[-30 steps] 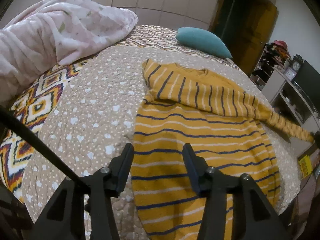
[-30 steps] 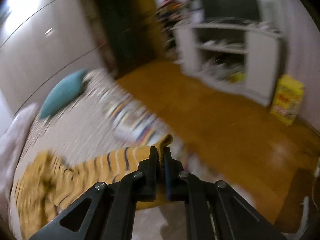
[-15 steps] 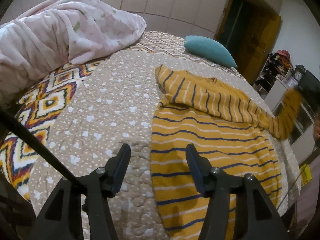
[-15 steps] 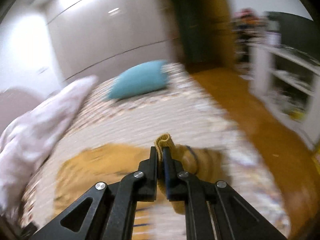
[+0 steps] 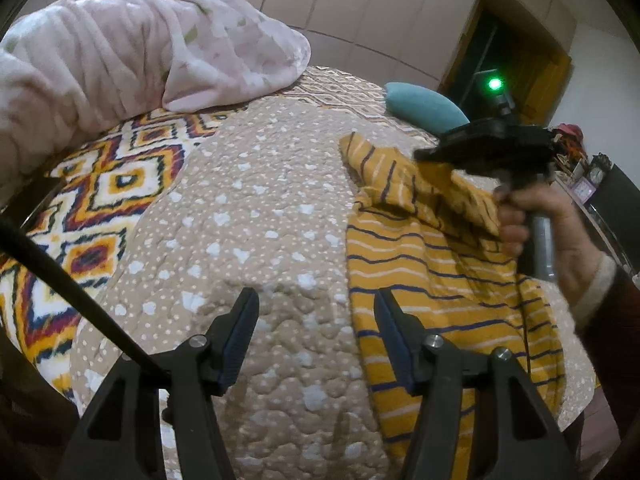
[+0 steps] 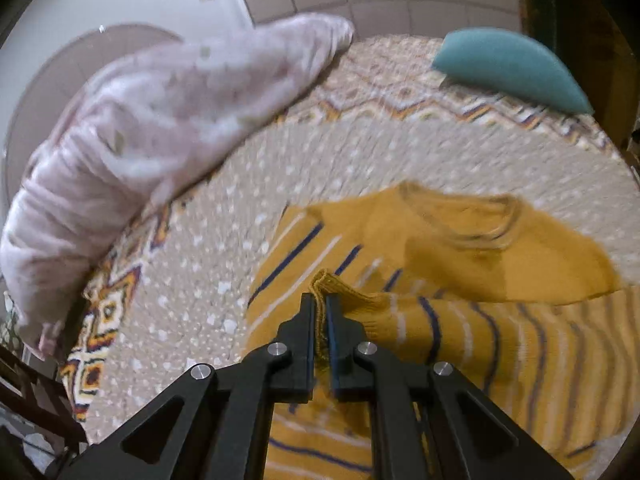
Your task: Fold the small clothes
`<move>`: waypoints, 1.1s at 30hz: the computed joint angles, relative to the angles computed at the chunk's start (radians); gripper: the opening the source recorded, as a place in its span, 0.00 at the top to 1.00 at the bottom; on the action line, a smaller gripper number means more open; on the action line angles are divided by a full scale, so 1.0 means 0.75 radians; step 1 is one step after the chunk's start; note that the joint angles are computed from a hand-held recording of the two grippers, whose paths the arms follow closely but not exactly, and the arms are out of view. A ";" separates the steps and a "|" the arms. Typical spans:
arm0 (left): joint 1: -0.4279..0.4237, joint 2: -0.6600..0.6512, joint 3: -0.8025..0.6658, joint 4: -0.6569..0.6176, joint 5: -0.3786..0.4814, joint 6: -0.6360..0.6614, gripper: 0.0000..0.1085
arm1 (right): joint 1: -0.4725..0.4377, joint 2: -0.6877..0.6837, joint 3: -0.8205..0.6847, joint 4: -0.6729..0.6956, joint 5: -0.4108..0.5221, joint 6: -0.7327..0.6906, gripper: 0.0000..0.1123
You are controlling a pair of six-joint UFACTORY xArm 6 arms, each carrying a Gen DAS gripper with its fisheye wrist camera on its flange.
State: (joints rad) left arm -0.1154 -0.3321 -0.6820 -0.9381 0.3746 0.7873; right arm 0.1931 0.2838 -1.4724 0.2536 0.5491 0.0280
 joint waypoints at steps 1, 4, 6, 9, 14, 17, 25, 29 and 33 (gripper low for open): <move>0.008 0.007 -0.002 -0.016 0.004 0.015 0.46 | 0.006 0.032 -0.024 -0.005 0.010 0.012 0.94; 0.024 0.031 -0.009 -0.040 0.010 0.026 0.46 | 0.029 0.114 -0.080 0.030 0.034 -0.005 0.94; 0.033 0.046 -0.015 -0.029 0.021 0.006 0.46 | 0.039 0.154 -0.131 0.074 0.080 -0.047 0.93; 0.038 0.045 -0.011 -0.007 0.019 -0.016 0.46 | 0.055 0.170 -0.186 0.219 0.137 -0.143 0.91; 0.026 0.034 0.001 0.040 0.005 -0.048 0.41 | 0.053 -0.047 0.045 0.269 -0.027 -0.240 0.53; 0.014 0.061 -0.031 0.072 0.049 -0.096 0.41 | -0.003 -0.194 0.240 -0.088 -0.101 -0.040 0.53; -0.074 0.364 -0.467 -0.073 0.279 -0.081 0.41 | -0.167 -0.559 0.727 -0.016 -0.192 -0.089 0.50; -0.171 0.705 -0.852 0.093 0.335 -0.272 0.47 | -0.224 -0.716 0.942 0.074 -0.255 -0.165 0.50; -0.220 0.971 -1.154 0.285 0.432 -0.496 0.49 | -0.284 -0.808 1.060 0.223 -0.282 -0.288 0.50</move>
State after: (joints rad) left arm -0.2800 0.3961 -1.5473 -0.7244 0.6987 0.4153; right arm -0.0200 -0.3219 -0.6777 0.4210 0.3376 -0.1877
